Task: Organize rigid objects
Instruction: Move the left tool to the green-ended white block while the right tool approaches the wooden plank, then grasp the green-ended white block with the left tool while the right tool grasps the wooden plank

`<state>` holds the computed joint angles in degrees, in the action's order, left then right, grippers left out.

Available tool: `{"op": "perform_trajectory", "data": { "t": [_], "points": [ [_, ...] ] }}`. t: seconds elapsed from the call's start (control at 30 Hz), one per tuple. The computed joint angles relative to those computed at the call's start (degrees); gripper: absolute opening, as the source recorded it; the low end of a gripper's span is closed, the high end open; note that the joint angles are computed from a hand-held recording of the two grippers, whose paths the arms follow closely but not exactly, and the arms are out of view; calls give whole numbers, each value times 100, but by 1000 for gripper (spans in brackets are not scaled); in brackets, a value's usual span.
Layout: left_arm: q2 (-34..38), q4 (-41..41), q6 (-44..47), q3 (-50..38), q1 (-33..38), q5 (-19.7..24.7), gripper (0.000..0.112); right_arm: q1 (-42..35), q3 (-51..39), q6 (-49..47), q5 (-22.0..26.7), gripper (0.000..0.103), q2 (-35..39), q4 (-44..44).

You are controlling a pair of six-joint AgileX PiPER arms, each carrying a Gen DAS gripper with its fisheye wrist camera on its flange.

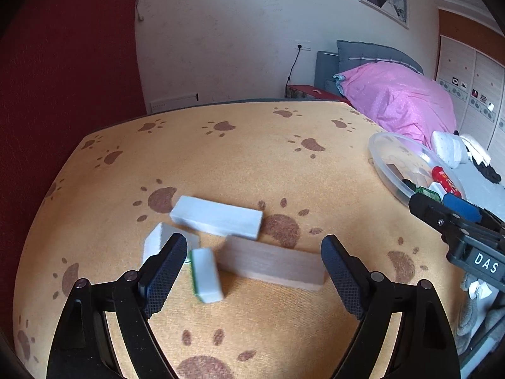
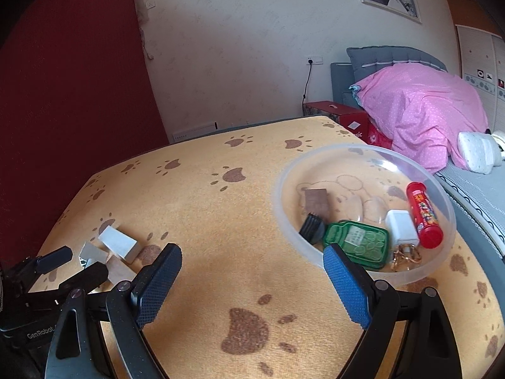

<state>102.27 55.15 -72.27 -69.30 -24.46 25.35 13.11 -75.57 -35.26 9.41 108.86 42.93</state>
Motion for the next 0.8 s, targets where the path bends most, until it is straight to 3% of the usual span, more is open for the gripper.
{"op": "perform_trajectory", "data": {
  "t": [0.13, 0.23, 0.47, 0.6, 0.8],
  "points": [
    [-386, 145, -273, 645, 456, -245, 88, 301, -331, 1568, 272, 94, 181, -1521],
    [-545, -17, -240, 982, 811, -544, 88, 526, -541, 2126, 552, 94, 323, -2169],
    [-765, -529, 45, 1381, 1323, -1120, 88, 901, -916, 2220, 1263, 94, 623, -2276],
    [-817, -698, 147, 1466, 1470, -1227, 88, 1019, -1138, 2390, 1584, 94, 841, -2287],
    [-863, -267, -456, 1588, 1607, -1218, 88, 1296, -1457, 3304, 1645, 99, 1036, -3144]
  ]
}}
